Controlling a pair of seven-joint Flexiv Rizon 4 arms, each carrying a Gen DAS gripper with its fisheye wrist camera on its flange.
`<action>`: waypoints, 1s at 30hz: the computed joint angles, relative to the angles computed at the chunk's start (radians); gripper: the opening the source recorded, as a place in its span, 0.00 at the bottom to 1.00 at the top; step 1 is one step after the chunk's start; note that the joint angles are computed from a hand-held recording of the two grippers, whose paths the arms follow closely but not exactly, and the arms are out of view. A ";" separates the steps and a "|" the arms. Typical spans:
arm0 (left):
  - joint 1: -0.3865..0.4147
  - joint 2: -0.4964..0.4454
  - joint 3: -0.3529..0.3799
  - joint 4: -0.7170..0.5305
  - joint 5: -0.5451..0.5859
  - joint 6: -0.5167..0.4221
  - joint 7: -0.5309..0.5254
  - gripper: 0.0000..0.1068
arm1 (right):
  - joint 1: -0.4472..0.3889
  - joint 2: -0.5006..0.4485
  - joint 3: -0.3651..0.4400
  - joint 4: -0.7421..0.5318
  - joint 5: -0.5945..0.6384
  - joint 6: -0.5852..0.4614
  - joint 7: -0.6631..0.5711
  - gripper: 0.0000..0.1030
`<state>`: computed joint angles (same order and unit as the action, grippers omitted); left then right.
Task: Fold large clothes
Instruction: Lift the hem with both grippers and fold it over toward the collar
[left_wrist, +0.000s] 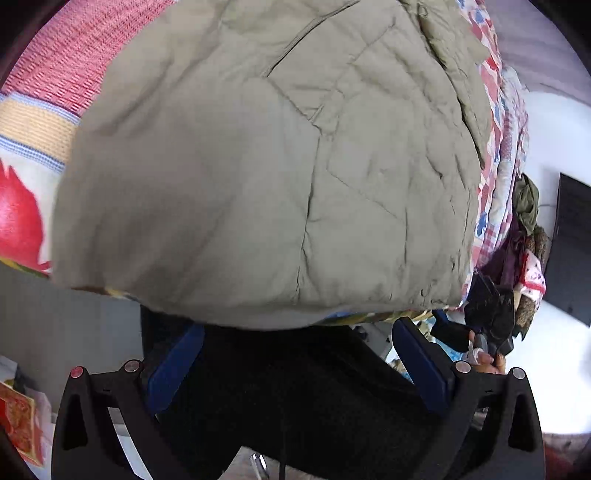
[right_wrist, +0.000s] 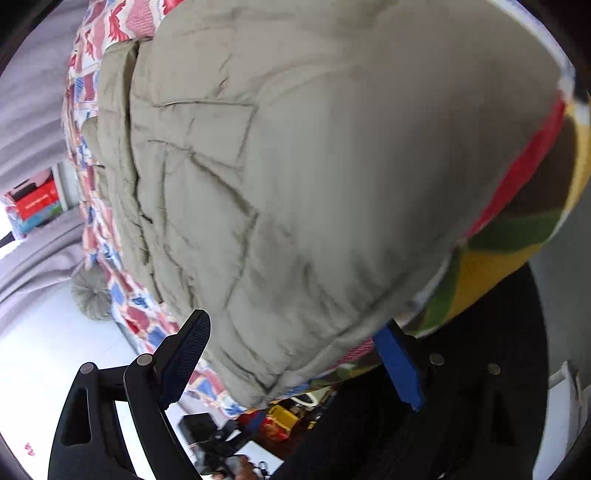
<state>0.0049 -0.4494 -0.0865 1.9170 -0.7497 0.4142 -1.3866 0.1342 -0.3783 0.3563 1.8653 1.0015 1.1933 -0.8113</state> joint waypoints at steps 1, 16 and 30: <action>-0.005 -0.007 -0.003 0.004 -0.014 0.019 -0.004 0.96 | 0.002 -0.008 0.000 -0.014 0.000 0.002 -0.004 0.88; -0.052 -0.040 -0.037 -0.096 0.002 0.181 -0.056 0.18 | -0.014 -0.037 0.015 -0.050 0.023 0.045 -0.034 0.82; -0.036 -0.022 -0.031 -0.251 0.111 0.220 0.021 0.17 | 0.047 0.018 -0.080 -0.051 -0.376 -0.061 0.081 0.09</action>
<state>-0.0315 -0.4715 -0.1171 1.6660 -0.6392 0.6340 -1.3660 0.1812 -0.3605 0.2758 1.8140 0.6259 1.1328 -0.7303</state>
